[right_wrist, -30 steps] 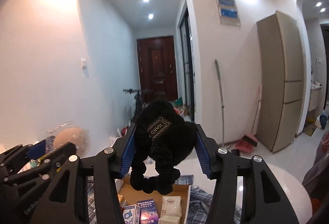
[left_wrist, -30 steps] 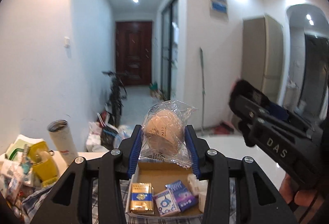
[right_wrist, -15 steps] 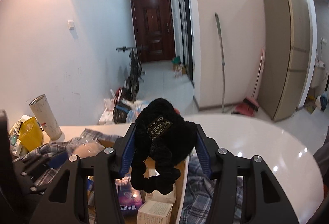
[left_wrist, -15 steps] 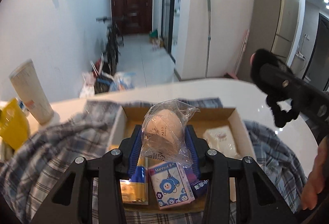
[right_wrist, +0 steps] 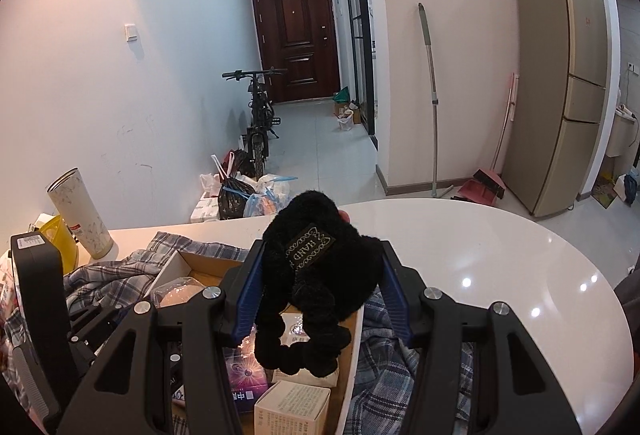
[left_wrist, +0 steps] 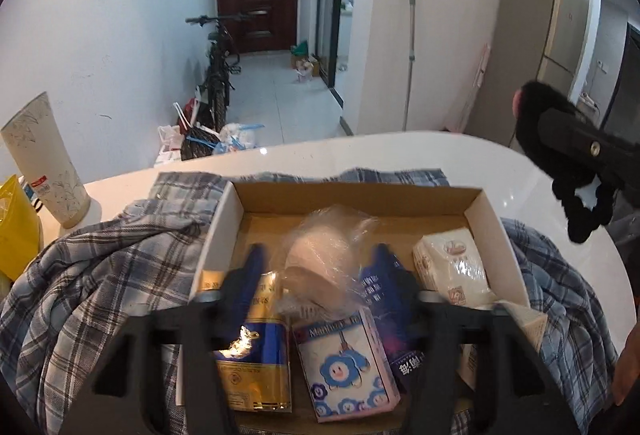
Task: Organize objects
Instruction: 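Lower the wrapped item into the box with the left tool while the right tool lifts the black cloth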
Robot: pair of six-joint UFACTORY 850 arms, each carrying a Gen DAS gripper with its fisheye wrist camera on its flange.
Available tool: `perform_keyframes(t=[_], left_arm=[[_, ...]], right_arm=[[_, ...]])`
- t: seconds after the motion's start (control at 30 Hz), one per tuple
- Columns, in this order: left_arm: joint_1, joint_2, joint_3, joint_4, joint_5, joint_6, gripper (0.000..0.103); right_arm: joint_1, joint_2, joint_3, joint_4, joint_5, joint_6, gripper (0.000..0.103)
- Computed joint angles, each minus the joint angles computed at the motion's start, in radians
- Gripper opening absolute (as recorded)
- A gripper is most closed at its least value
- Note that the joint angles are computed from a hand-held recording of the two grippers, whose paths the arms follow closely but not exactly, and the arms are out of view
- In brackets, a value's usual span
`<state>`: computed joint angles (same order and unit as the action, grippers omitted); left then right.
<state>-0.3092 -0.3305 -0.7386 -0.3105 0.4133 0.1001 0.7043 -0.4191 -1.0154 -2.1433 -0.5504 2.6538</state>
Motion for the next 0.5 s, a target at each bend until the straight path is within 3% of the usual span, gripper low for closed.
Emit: perform_keyframes(t=[0.03,0.3,0.37,0.5], left_arm=[[-0.003,0.01,0.009,-0.026,0.024,0.011,0.086],[0.023,0.138,0.109,0.097,0.171,-0.146,0.088],[0.017,0.163,0.128,0.059,0.208,-0.104,0.103],[-0.005,0.183,0.154,-0.028,0.287,-0.006,0.103]], right_arm=[[0.0,0.003,0.002,-0.004,-0.001,0.004,0.053],[0.007,0.053,0.045,-0.099,-0.033,0.126,0.054],[0.008,0.059,0.05,-0.14,-0.033,0.162,0.054],[0.016,0.038,0.033,-0.15,-0.025,0.154,0.054]])
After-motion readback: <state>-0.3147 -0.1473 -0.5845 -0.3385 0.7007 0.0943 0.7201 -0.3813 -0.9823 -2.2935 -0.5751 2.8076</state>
